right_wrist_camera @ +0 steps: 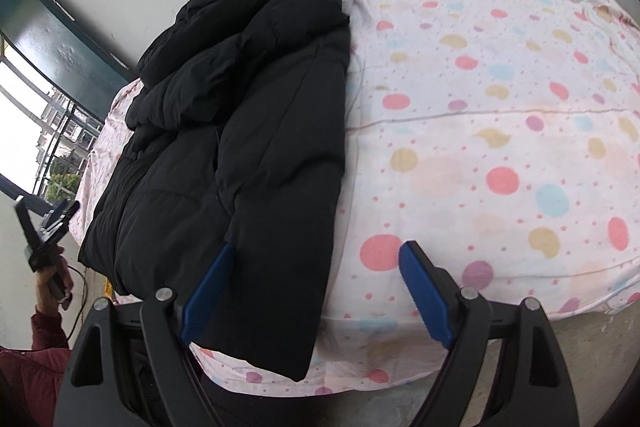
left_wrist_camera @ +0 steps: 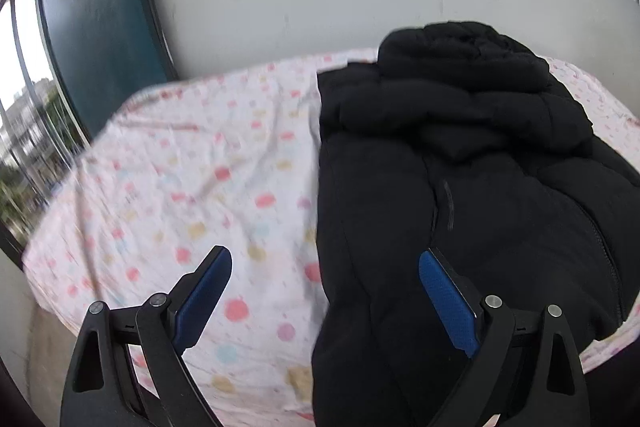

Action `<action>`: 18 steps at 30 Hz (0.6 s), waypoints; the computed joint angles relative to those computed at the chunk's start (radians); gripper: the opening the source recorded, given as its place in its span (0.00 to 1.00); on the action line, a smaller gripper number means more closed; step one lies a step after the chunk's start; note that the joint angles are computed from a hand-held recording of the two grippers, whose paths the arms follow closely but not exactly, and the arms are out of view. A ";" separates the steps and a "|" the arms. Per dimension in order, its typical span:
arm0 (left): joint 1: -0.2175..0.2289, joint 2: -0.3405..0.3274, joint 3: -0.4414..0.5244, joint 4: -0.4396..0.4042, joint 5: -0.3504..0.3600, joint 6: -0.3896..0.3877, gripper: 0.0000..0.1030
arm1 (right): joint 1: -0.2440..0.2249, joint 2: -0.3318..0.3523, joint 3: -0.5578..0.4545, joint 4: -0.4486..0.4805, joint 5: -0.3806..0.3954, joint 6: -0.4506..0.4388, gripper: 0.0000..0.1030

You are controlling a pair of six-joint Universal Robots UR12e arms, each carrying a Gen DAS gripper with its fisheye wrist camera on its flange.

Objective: Fold large clothes

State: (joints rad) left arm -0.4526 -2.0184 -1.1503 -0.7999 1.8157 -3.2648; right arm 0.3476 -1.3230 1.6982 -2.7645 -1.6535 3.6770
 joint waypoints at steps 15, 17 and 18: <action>0.128 0.016 -0.079 -0.095 -0.692 -0.153 0.91 | -0.019 0.028 -0.036 0.034 0.200 -0.066 0.85; 0.129 0.018 -0.085 -0.094 -0.755 -0.145 0.91 | -0.019 0.031 -0.042 0.040 0.204 -0.068 0.85; 0.131 0.018 -0.086 -0.097 -0.786 -0.139 0.91 | -0.020 0.033 -0.042 0.037 0.211 -0.063 0.85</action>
State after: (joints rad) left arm -0.3214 -2.0003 -1.2365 -0.8974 1.0293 -3.4039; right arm 0.3273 -1.2905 1.6558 -2.7276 -1.4422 3.6137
